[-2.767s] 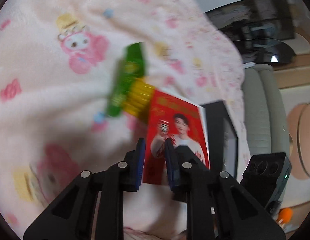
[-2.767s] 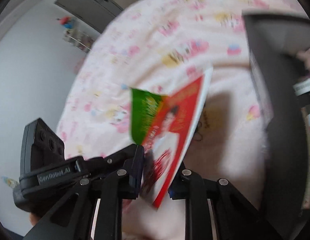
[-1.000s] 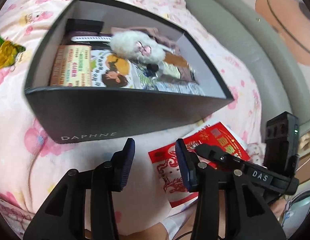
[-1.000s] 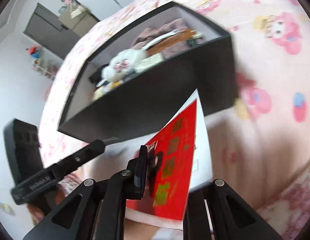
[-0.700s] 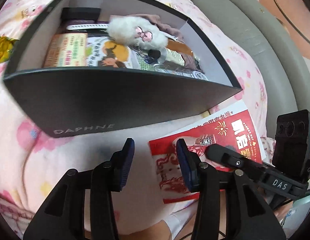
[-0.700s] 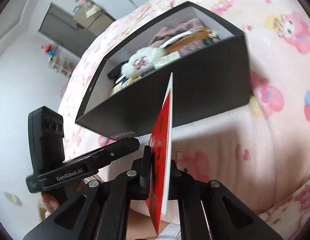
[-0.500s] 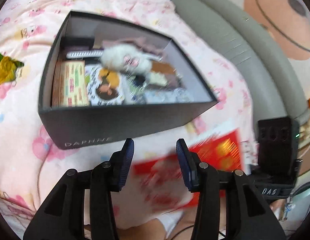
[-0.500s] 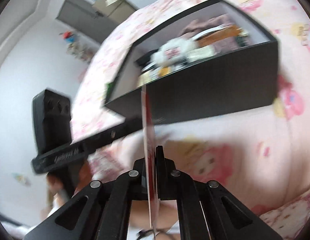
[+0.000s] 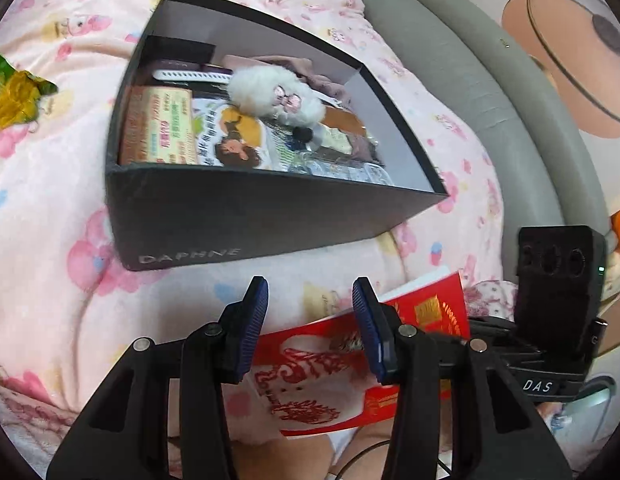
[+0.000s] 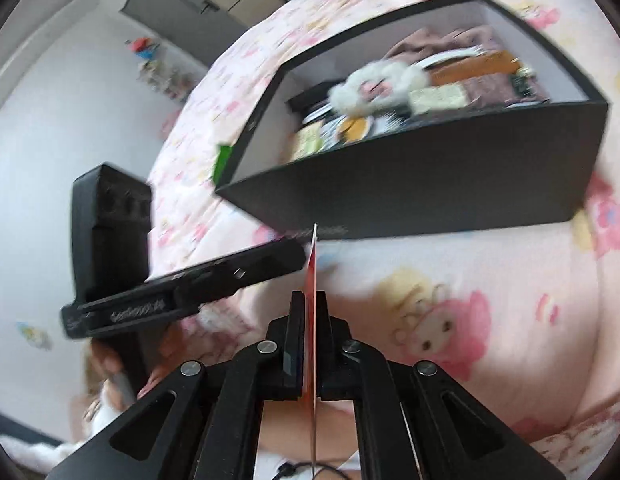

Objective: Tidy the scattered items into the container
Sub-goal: 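Carry the red envelope with the right gripper toward the black box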

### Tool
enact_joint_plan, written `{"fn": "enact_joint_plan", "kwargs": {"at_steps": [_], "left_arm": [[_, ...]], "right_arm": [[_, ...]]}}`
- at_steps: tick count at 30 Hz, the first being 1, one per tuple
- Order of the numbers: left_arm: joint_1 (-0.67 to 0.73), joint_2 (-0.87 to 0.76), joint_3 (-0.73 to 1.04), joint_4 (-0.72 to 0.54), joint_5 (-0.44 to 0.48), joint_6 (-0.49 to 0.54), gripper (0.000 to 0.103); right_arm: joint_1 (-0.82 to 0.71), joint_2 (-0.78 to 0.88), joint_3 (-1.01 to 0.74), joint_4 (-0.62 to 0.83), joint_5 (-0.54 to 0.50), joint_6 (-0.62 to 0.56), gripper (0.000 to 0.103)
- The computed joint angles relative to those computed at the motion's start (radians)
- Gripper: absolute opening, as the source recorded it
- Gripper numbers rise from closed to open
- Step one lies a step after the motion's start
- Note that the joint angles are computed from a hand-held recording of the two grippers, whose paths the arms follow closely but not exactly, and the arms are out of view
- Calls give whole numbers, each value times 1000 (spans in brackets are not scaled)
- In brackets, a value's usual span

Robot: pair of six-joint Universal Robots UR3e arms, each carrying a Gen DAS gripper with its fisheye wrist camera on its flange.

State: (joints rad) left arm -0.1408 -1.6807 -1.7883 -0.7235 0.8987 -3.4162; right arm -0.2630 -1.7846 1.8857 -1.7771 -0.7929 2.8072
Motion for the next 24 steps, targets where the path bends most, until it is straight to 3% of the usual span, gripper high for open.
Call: {"fn": "enact_joint_plan", "kwargs": {"at_steps": [3,6,10,12,14,16,19,22,24], "left_arm": [[46,-2,-55,37,-104,-11,44],[57,14,-78,65,-112,-17,44],[62,3,-78,77,-117,-23,44],[65,-6,-67,52,-133,-5,45],[79,-21,-50,-10,-203,40,72],[86,-29,-20,-101,-245,90,74],[71,-34,42,-145,-177,100,74],[36,-77,186,-286,-42,153,74],[34,-91,223,-335,-8,181,74]], "right_arm": [[-20,27,-64,137,15,-87,2],[-14,74,-148,217,17,-137,2],[91,136,-221,71,-128,-67,2],[82,147,-221,93,-95,-99,2],[81,162,-218,101,-81,-131,2],[76,164,-219,126,-84,-155,2],[85,149,-207,100,-118,-150,2],[104,148,-199,34,-188,-83,7],[83,116,-166,-7,-224,-17,12]]}}
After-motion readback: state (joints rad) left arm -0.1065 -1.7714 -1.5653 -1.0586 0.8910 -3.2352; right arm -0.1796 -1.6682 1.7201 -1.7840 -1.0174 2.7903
